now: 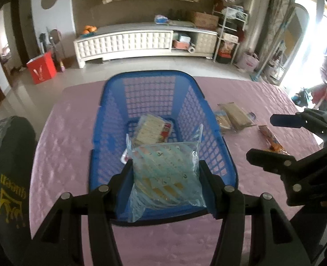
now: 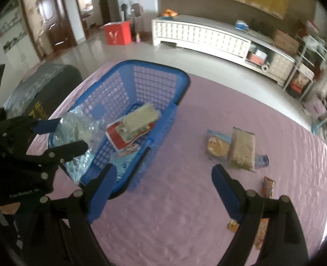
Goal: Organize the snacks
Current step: 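Lower the light-blue bread bag into the basket and open the left gripper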
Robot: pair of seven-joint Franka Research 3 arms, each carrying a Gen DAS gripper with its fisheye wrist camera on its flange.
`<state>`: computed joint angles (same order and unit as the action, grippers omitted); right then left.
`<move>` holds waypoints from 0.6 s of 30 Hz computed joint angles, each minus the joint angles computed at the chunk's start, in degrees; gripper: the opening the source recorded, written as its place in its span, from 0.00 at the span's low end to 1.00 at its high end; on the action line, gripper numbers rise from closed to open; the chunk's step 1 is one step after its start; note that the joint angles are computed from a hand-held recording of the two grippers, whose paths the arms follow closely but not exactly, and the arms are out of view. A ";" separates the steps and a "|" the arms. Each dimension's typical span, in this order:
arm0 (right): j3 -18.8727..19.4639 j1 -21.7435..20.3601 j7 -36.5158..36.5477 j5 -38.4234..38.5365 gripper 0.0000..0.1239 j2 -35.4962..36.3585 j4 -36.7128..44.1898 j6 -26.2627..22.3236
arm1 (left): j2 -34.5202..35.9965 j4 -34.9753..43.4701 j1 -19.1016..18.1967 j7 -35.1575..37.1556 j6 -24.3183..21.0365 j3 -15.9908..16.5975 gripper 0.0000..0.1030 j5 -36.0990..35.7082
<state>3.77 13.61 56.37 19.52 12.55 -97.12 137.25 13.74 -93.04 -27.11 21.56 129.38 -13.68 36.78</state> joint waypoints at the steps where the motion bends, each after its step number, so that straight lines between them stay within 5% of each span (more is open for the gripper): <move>1: -0.08 -0.13 0.23 0.29 0.73 -0.08 -0.20 0.06 | 0.67 0.65 -0.03 0.59 0.07 -0.04 0.52 0.08; 11: -0.82 -0.54 6.37 0.08 0.73 -0.84 -2.76 2.27 | 5.62 4.62 0.20 6.09 3.85 0.85 0.52 -3.95; 18: -0.79 -0.75 7.97 -0.36 0.73 -0.36 -3.09 2.04 | 9.02 8.27 -0.29 10.12 -0.06 1.16 0.53 -6.49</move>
<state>2.98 12.85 64.34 19.15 12.18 -100.21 139.28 22.76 -84.77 -27.40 31.68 129.32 -12.52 30.30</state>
